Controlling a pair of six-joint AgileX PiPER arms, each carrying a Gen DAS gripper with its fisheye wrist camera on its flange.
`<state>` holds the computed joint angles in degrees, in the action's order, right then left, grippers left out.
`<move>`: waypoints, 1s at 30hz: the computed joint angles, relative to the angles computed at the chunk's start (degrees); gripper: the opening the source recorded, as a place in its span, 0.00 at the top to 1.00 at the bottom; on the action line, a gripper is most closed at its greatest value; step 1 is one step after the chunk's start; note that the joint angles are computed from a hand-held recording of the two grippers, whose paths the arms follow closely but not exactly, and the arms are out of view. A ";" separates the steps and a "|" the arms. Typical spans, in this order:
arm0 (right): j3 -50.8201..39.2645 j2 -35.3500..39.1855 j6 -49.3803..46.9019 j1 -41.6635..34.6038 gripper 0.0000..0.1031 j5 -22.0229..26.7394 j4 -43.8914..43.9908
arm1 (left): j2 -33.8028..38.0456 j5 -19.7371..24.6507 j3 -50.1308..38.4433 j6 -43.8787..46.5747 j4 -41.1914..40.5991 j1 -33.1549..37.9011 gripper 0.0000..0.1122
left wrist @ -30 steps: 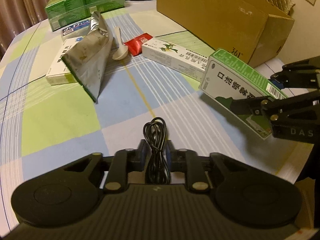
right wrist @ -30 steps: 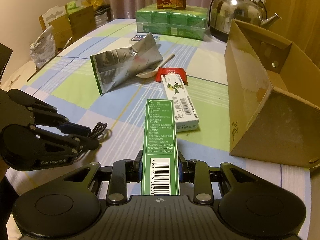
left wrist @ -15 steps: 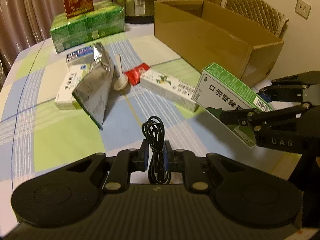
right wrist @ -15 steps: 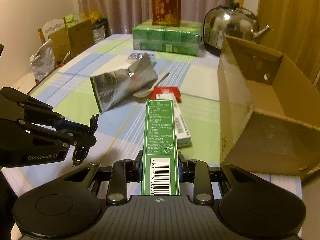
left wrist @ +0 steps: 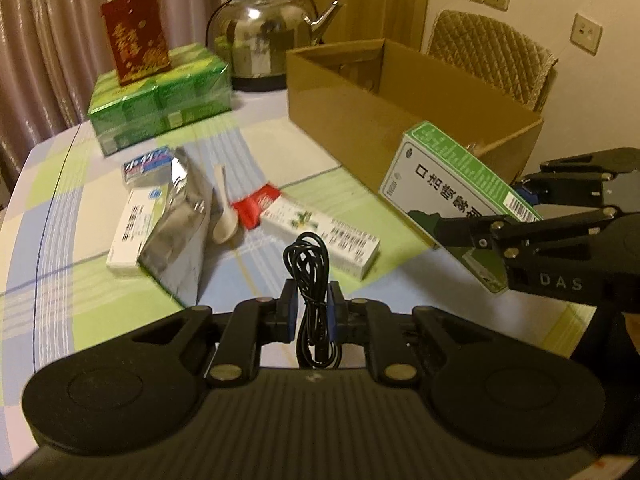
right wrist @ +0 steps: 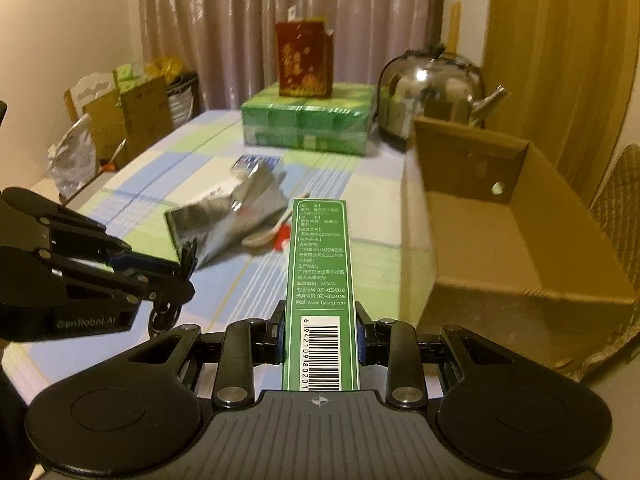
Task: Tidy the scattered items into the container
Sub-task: 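Lift the green box and black cable and carry both toward the cardboard box, then lower the cable into the box and open the left gripper while the right holds the green box above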
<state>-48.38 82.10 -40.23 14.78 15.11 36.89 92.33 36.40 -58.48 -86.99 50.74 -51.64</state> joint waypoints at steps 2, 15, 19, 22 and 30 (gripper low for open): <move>-1.05 -0.51 1.73 -0.75 0.73 0.15 -1.94 | 0.76 0.31 -2.46 2.59 -0.82 0.58 0.90; -10.92 0.06 -1.86 -11.38 0.73 4.27 -0.62 | 9.77 0.98 -24.65 19.08 -7.09 3.84 0.90; -14.13 2.43 -5.28 -15.03 0.73 5.14 1.46 | 14.01 1.34 -32.85 24.45 -10.81 4.78 0.90; -16.60 4.78 -7.39 -17.30 0.73 5.61 2.66 | 17.21 1.19 -38.32 28.04 -14.09 5.72 0.90; -21.13 9.85 -12.98 -22.55 0.73 7.24 6.50 | 26.33 2.25 -52.17 35.09 -20.90 7.51 0.90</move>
<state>-69.51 91.95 -53.20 -7.77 22.35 43.39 118.66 38.64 -110.66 -51.90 29.84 -44.13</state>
